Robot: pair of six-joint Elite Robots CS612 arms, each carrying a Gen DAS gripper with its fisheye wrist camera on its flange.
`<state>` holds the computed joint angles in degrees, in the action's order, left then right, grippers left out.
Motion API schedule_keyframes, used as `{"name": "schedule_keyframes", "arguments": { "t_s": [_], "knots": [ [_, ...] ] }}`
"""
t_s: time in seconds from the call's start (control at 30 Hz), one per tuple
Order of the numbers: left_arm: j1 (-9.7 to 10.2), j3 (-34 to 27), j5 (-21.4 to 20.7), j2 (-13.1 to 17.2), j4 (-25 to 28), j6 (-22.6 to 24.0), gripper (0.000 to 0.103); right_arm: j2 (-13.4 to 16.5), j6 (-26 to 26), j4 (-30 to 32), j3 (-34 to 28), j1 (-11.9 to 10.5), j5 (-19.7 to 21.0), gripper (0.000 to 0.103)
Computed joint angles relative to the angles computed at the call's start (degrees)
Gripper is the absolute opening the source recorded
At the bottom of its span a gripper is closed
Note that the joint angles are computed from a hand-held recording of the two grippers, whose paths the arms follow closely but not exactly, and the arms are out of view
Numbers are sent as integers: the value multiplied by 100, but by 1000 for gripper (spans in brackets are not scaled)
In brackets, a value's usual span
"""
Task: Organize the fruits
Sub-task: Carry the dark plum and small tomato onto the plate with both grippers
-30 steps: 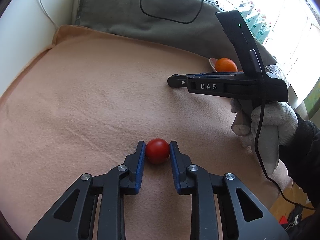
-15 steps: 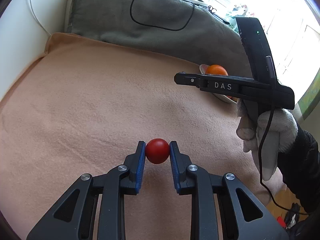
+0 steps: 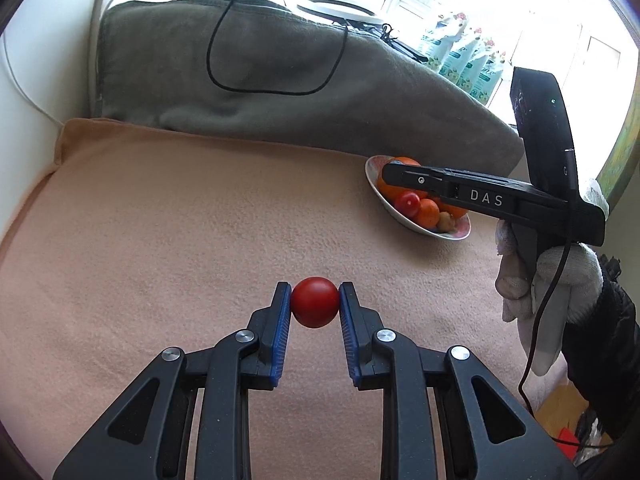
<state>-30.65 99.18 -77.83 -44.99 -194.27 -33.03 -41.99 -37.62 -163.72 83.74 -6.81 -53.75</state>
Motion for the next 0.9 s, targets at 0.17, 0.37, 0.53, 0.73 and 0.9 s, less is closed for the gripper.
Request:
{"name": "schedule_keyframes", "arguments": {
  "t_s": [0.17,0.37,0.53,0.73,0.9],
  "knots": [
    [18,-232,-5,62,6,206,22,-26,165,-158,3,-85,42,24],
    [19,-552,-22,133,121,506,22,-16,360,-330,-61,-166,12,24],
    [50,-853,-101,219,222,712,22,25,542,-411,-176,-243,-19,24],
    [78,-1314,-196,391,435,924,22,90,736,-489,-329,-347,-98,24],
    [94,-1727,-312,562,683,1075,22,185,878,-455,-526,-395,-205,24]
  ]
}}
